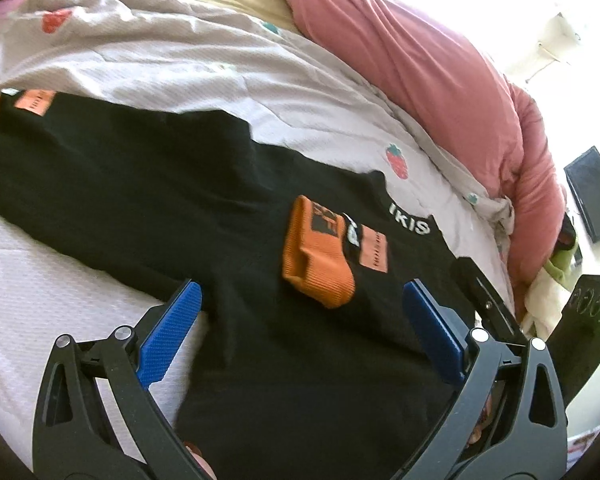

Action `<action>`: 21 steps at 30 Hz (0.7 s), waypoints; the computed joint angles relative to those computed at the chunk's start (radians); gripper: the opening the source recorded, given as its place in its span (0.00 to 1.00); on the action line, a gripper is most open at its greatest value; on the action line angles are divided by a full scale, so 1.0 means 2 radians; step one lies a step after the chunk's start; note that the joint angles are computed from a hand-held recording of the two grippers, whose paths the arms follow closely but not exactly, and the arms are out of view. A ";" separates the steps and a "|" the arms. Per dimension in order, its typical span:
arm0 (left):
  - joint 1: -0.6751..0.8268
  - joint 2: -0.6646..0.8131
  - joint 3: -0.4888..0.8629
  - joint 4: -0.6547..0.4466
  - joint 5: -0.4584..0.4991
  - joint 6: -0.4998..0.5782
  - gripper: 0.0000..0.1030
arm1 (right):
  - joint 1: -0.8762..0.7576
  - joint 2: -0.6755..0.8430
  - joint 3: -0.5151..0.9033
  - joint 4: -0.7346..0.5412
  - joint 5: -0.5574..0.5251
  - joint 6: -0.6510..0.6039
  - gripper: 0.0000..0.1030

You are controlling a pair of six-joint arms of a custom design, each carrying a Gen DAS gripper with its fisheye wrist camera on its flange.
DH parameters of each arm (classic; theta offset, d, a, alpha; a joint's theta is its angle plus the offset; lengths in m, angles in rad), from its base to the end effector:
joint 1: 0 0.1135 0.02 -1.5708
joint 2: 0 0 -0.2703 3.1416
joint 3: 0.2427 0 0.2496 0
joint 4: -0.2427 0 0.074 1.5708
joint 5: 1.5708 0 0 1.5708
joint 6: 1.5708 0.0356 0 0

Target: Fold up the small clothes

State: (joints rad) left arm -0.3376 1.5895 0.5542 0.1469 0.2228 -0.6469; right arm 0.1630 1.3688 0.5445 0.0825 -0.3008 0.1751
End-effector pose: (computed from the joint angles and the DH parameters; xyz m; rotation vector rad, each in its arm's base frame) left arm 0.2511 -0.0965 0.1216 -0.2937 2.5435 -0.6816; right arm 0.2489 0.0516 0.1682 -0.1408 2.3234 0.5189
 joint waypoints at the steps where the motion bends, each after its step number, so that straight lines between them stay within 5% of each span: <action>1: -0.005 0.009 0.004 0.006 0.005 -0.001 0.92 | -0.006 -0.002 -0.003 -0.004 0.001 0.000 0.54; 6: -0.025 0.074 0.046 0.017 0.012 -0.013 0.82 | -0.077 -0.008 -0.014 -0.041 -0.012 -0.022 0.56; 10: -0.041 0.128 0.096 -0.011 -0.029 -0.011 0.77 | -0.131 -0.014 -0.023 -0.065 -0.025 -0.055 0.57; 16: -0.057 0.165 0.126 -0.018 -0.060 -0.010 0.30 | -0.191 -0.014 -0.027 -0.088 -0.035 -0.097 0.57; 17: -0.060 0.163 0.125 -0.015 -0.068 -0.007 0.03 | -0.199 -0.014 -0.028 -0.090 -0.034 -0.102 0.57; 21: -0.078 0.113 0.099 -0.013 -0.102 0.022 0.04 | -0.228 -0.008 -0.028 -0.094 -0.035 -0.116 0.57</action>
State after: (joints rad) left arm -0.4931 1.8165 0.7524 0.1205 0.0187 -0.6028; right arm -0.2925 1.3518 0.4884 -0.1049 -0.3705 -0.0576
